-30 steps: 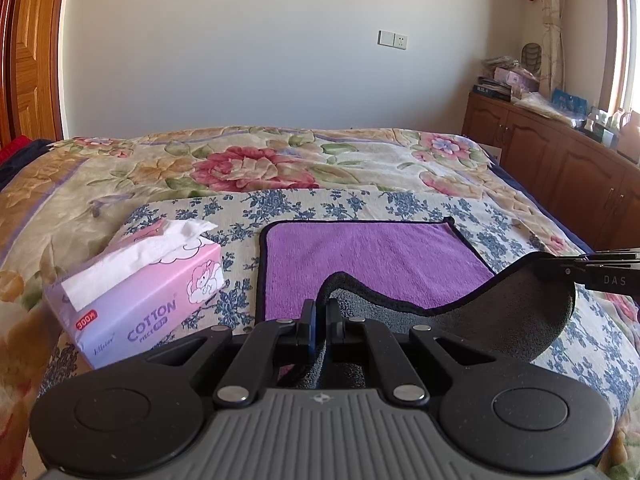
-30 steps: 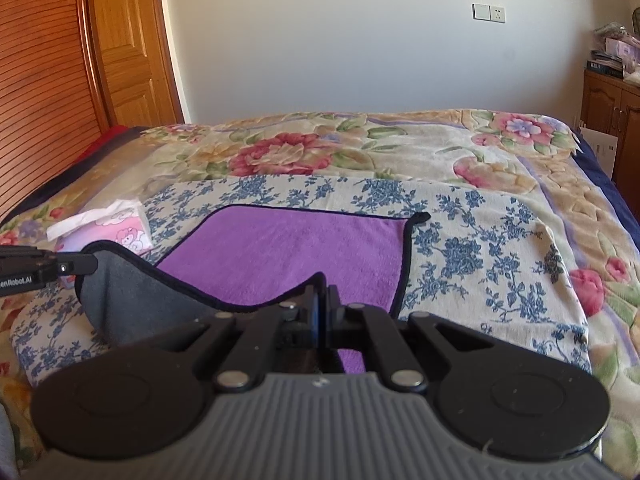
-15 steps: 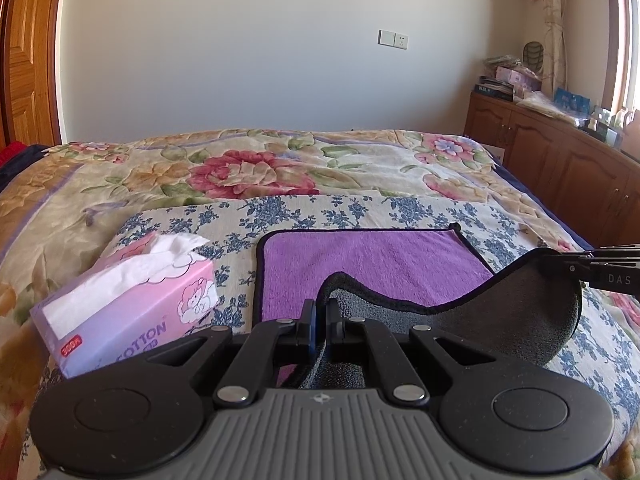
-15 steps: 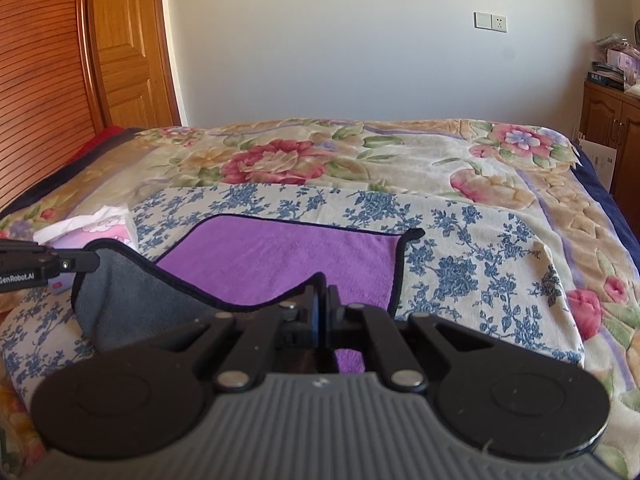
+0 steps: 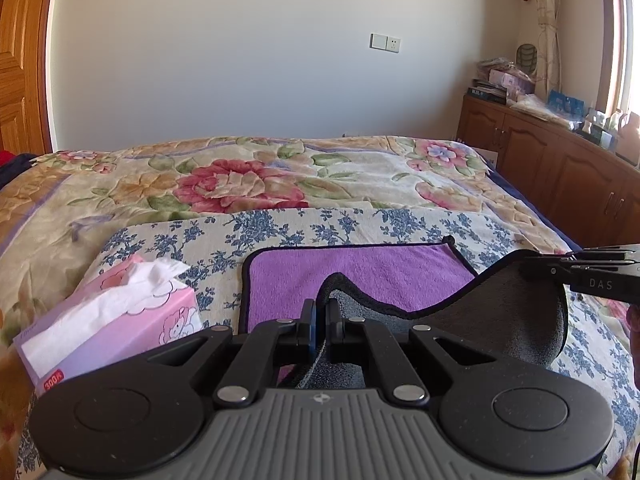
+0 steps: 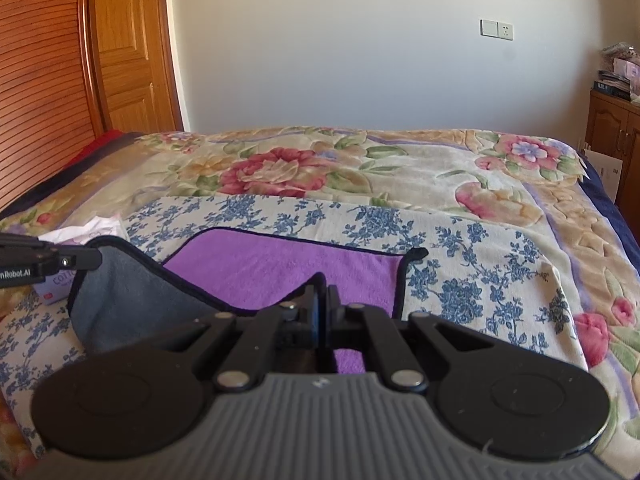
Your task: Fold towel
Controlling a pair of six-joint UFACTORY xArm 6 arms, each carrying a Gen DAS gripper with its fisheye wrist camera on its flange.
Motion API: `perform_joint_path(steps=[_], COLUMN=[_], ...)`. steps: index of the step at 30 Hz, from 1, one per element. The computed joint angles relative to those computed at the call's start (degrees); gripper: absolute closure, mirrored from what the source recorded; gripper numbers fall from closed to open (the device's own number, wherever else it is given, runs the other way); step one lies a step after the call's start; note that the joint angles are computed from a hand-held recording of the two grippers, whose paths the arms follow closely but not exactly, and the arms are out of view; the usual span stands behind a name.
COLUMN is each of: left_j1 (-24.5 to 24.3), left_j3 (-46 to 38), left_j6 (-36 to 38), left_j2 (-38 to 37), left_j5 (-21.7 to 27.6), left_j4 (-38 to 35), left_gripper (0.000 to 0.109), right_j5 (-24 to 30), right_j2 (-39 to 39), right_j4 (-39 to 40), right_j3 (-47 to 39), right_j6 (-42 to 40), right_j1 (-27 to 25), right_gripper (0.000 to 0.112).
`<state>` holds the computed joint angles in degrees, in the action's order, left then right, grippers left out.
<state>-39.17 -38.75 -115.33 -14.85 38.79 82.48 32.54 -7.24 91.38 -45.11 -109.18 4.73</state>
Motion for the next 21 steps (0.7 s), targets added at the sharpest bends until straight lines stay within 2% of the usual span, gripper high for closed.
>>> perform_joint_path(steps=[21], left_j1=[4.6], left_j3=[-3.6], left_j6=[1.6], left_j2=[2.6], left_j5=[-2.8], left_j4=[2.5], left_gripper=[0.104], right_j5=[-1.7], right_j2=[3.2], right_j4=[3.8], right_j3=[-4.4], right_j6=[-3.5], right_j1=[1.2], right_gripper=[0.108])
